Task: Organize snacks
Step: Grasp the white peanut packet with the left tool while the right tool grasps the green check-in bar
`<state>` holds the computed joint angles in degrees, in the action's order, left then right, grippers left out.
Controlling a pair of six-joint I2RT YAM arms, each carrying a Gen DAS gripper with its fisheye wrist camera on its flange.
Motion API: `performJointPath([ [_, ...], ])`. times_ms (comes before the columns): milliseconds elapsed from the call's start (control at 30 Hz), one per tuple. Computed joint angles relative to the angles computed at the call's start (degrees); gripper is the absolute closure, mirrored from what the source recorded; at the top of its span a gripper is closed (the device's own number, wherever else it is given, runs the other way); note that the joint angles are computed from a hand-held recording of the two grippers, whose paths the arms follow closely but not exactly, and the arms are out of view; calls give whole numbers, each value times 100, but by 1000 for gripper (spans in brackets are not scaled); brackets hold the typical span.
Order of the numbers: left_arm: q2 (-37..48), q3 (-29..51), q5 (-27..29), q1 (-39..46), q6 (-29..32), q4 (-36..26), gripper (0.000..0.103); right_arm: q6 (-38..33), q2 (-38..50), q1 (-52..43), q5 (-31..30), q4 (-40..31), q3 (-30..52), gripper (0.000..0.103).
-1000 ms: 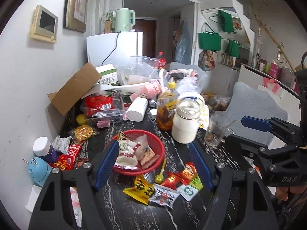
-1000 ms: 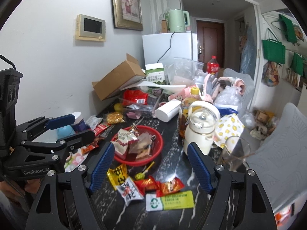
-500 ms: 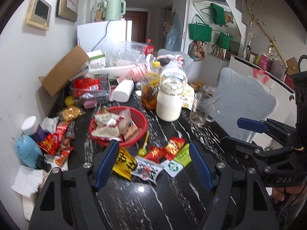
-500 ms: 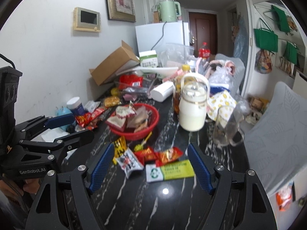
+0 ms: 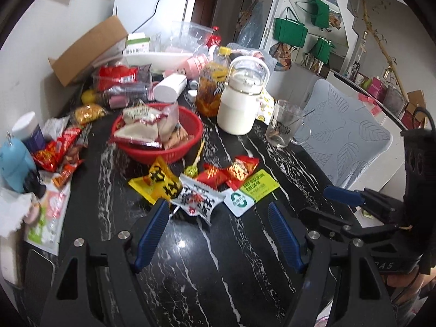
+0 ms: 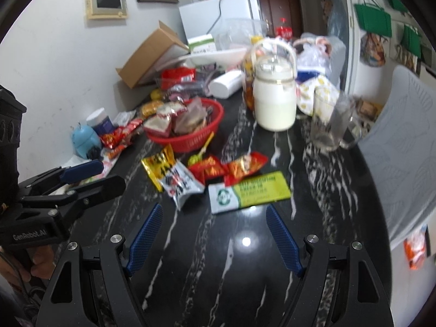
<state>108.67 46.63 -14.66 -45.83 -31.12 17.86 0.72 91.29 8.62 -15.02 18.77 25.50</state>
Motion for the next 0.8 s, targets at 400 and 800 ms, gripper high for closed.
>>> performJointPath([
  [400, 940, 414, 524, 364, -121, 127, 29, 87, 1398, -196, -200, 310, 444, 24],
  [800, 1781, 1402, 934, 737, 101, -318, 29, 58, 2486, -449, -333, -179, 1495, 24],
])
